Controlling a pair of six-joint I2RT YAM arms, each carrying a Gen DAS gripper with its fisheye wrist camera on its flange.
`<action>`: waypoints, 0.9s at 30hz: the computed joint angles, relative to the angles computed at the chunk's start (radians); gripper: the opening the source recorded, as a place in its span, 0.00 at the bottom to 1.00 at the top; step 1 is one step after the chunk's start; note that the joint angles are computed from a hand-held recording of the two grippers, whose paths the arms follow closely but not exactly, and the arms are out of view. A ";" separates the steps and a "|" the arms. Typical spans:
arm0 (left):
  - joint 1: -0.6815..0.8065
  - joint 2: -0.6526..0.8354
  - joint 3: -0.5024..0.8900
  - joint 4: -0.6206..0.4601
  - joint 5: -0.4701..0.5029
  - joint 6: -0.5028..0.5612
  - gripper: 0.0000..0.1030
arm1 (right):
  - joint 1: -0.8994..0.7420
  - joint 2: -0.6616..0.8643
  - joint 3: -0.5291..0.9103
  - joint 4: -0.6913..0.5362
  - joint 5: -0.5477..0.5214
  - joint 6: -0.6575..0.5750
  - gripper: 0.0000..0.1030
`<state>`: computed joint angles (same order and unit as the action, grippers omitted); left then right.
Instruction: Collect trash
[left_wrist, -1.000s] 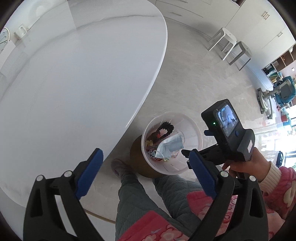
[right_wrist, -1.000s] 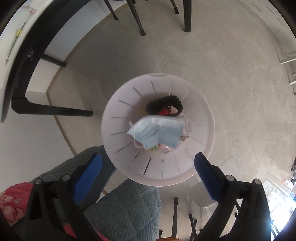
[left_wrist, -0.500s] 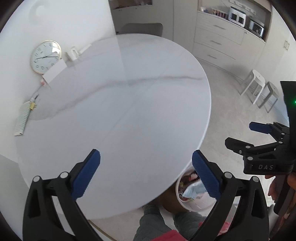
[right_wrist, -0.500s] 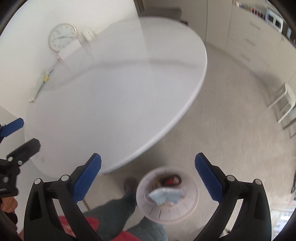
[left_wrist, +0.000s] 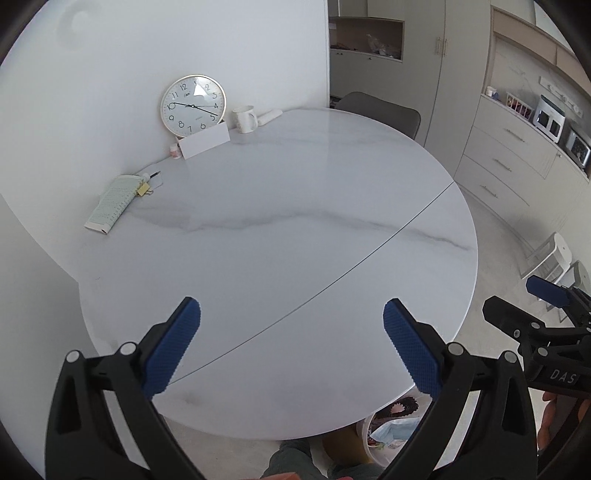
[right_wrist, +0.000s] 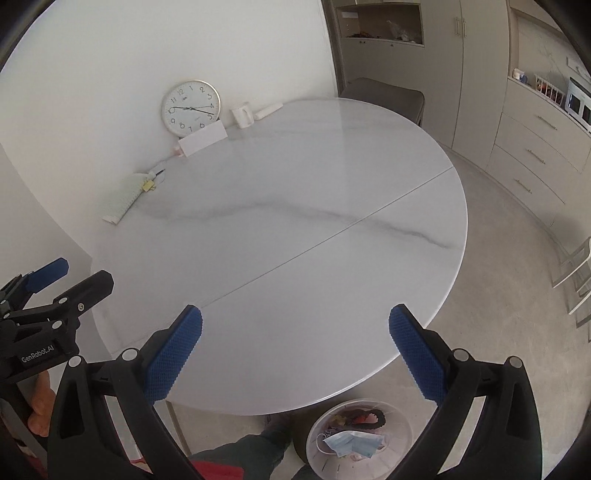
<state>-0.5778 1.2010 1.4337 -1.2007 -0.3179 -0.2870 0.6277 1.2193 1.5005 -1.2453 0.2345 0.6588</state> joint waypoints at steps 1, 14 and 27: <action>-0.001 0.001 0.005 -0.003 -0.008 -0.009 0.92 | 0.004 0.010 0.019 -0.001 0.007 -0.002 0.98; 0.012 0.142 0.375 -0.032 -0.101 0.051 0.92 | -0.008 0.232 0.590 -0.184 0.142 -0.169 0.98; 0.000 0.268 0.631 -0.103 -0.117 -0.024 0.92 | -0.015 0.284 0.799 -0.243 0.242 -0.191 0.98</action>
<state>-0.5780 1.4688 2.0649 -1.3035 -0.4352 -0.3106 0.6126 1.5031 2.2995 -1.4882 0.4762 0.4679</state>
